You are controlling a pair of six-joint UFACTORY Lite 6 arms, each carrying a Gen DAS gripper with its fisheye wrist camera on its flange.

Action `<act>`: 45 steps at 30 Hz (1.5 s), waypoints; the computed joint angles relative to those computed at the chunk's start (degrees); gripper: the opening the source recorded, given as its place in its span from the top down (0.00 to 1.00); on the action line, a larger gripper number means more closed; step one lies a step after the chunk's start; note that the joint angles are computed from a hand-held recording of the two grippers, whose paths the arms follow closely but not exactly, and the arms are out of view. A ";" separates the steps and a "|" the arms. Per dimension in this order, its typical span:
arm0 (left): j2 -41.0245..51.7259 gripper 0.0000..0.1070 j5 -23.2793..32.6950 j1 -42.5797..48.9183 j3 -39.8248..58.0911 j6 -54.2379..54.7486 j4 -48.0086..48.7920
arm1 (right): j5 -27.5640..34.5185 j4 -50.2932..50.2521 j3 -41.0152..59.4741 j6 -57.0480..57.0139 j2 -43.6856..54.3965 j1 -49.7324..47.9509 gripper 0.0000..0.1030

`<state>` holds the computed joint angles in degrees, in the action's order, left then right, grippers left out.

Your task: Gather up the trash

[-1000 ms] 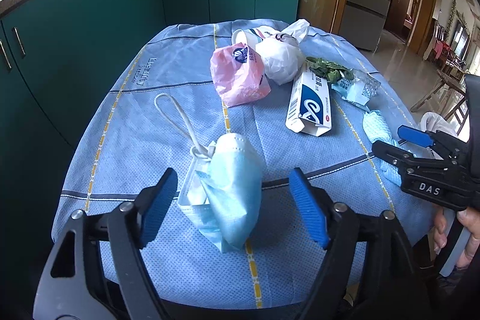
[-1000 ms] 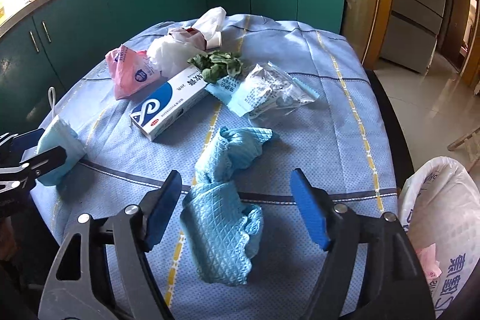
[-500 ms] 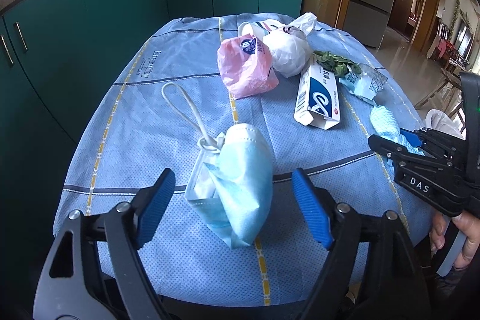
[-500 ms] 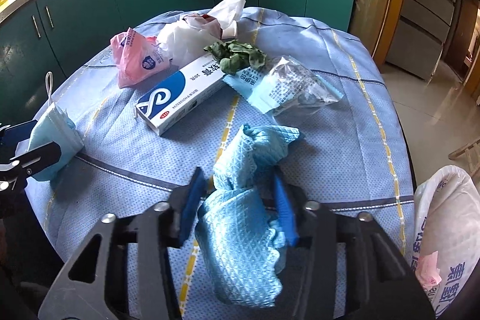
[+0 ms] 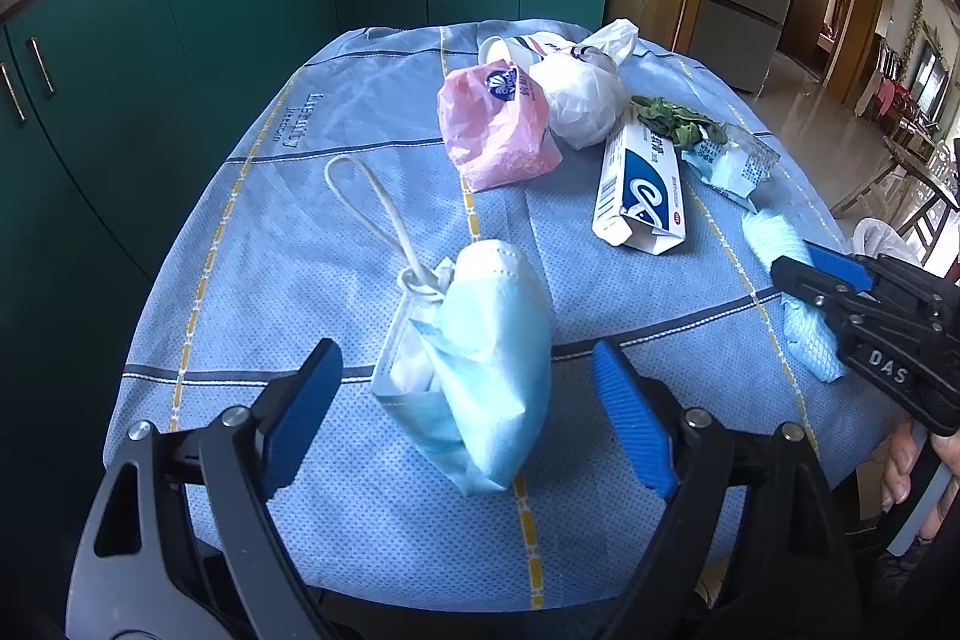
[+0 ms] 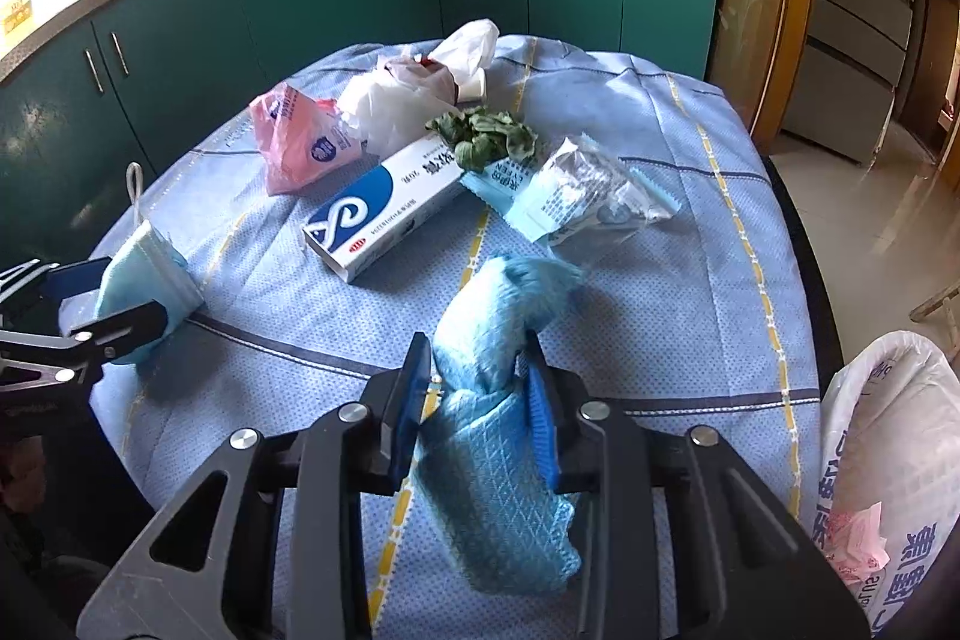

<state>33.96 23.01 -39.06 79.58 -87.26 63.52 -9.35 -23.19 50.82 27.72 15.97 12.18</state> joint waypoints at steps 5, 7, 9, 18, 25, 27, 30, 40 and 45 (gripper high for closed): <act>-1.59 0.19 -4.63 2.77 -2.17 1.34 -3.19 | -0.03 -0.83 -1.85 0.91 -2.46 -1.02 0.69; -2.01 0.19 -7.29 3.87 -2.87 3.40 -6.20 | -0.21 -3.61 -2.19 3.73 -2.44 -1.65 0.69; -2.08 0.19 -9.10 4.41 -3.11 5.09 -8.41 | -0.62 -8.03 -2.14 8.08 -2.07 -2.15 0.69; 3.53 0.42 -3.66 2.77 2.95 9.43 -10.34 | -1.42 -2.73 -1.23 3.73 0.31 -1.94 0.39; 2.61 0.76 -4.58 1.96 2.26 9.00 -8.32 | 0.34 -6.03 2.93 6.31 4.12 -0.27 0.38; 1.65 0.77 -3.85 1.05 1.72 5.97 -4.50 | 0.96 -3.36 3.49 2.83 4.58 0.68 0.40; 0.06 0.77 -3.19 0.10 1.01 2.43 -0.31 | 0.27 -5.79 2.78 4.53 4.37 1.05 0.70; -0.44 0.77 -2.35 -2.37 2.21 3.15 -0.57 | -4.73 -15.40 -7.19 13.81 -7.71 -9.04 0.73; -0.40 0.77 -1.35 -3.94 2.69 3.51 0.18 | -5.01 -17.58 -11.45 14.62 -14.49 -16.86 0.73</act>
<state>33.56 21.67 -43.01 82.27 -83.76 63.69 -14.36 -40.77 39.37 42.34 1.48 -4.69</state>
